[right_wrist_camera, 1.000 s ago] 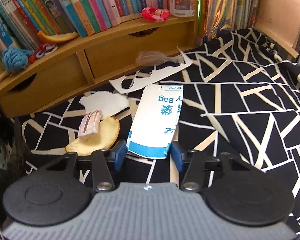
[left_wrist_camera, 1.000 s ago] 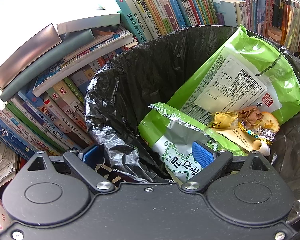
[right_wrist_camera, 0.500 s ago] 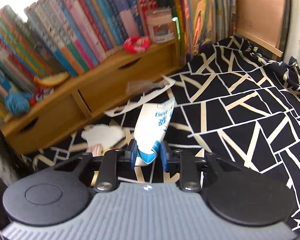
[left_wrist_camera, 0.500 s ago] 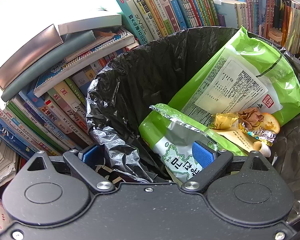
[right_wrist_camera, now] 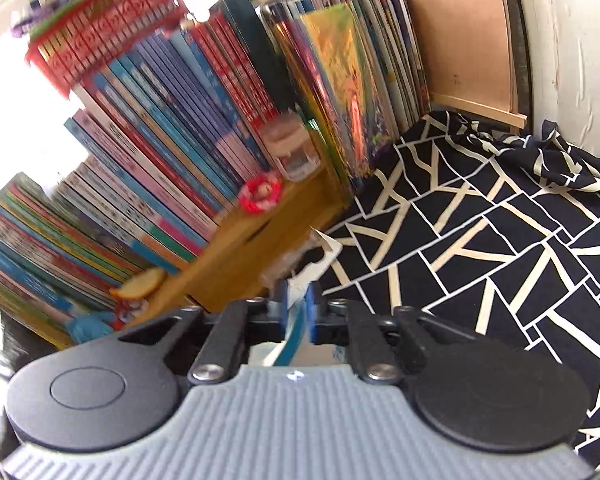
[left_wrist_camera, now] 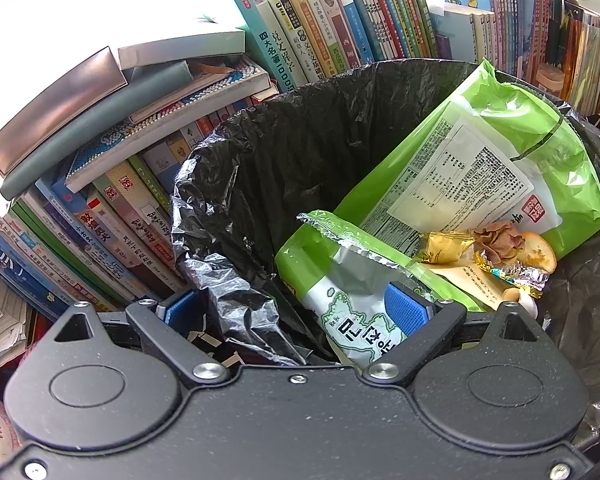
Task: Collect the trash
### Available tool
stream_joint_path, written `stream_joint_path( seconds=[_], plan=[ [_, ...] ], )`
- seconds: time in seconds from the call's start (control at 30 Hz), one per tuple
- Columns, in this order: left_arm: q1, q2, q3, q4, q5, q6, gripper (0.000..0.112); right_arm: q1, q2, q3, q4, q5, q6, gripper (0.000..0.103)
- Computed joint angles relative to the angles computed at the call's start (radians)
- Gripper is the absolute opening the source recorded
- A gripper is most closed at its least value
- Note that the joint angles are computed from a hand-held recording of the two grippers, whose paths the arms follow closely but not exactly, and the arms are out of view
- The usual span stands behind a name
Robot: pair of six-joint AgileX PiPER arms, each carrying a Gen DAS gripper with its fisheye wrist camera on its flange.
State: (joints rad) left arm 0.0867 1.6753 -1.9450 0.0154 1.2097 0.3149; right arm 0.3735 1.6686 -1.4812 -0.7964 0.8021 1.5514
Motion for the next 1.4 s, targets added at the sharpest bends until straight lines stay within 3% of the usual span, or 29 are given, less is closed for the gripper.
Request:
stream_joint_path(
  seconds=[0.1,0.17,0.23,0.3,0.4,0.5,0.57,0.7,0.83,0.97,1.13,1.27,1.4],
  plan=[
    [0.000,0.000,0.000,-0.002,0.000,0.000,0.095,-0.006,-0.002,-0.031,0.047,0.005,-0.072,0.011],
    [0.001,0.000,0.001,-0.002,0.001,0.001,0.095,-0.026,0.012,-0.058,0.128,0.007,-0.161,0.018],
    [0.002,0.000,0.001,-0.003,0.002,0.001,0.095,-0.054,0.041,-0.091,0.240,0.031,-0.259,0.053],
    [0.001,0.000,0.001,-0.002,0.002,0.000,0.095,-0.097,0.063,-0.090,0.380,0.008,-0.353,0.075],
    [0.001,-0.001,0.002,-0.002,0.002,0.001,0.095,-0.143,0.096,-0.076,0.524,-0.011,-0.341,0.079],
    [0.000,-0.003,0.007,0.002,0.000,0.004,0.095,-0.203,0.111,-0.019,0.681,-0.112,-0.320,0.083],
    [0.000,-0.003,0.008,0.004,-0.001,0.006,0.095,-0.205,0.132,-0.021,0.669,-0.129,-0.331,0.084],
    [-0.001,-0.005,0.010,0.006,-0.003,0.007,0.095,-0.104,0.237,-0.168,0.413,0.020,-0.468,0.103],
    [-0.010,-0.005,0.013,0.016,-0.006,0.005,0.095,-0.099,0.256,-0.143,0.465,-0.050,-0.573,0.103],
    [-0.013,-0.005,0.012,0.021,-0.006,0.007,0.095,-0.084,0.297,-0.181,0.451,-0.007,-0.569,0.103],
    [-0.013,-0.006,0.015,0.024,-0.009,0.009,0.095,-0.072,0.307,-0.179,0.408,-0.027,-0.514,0.103],
    [-0.017,-0.006,0.016,0.033,-0.010,0.006,0.095,-0.049,0.336,-0.221,0.371,0.028,-0.559,0.103],
    [-0.017,-0.008,0.017,0.034,-0.009,0.007,0.095,-0.051,0.315,-0.186,0.360,0.014,-0.535,0.101]
  ],
)
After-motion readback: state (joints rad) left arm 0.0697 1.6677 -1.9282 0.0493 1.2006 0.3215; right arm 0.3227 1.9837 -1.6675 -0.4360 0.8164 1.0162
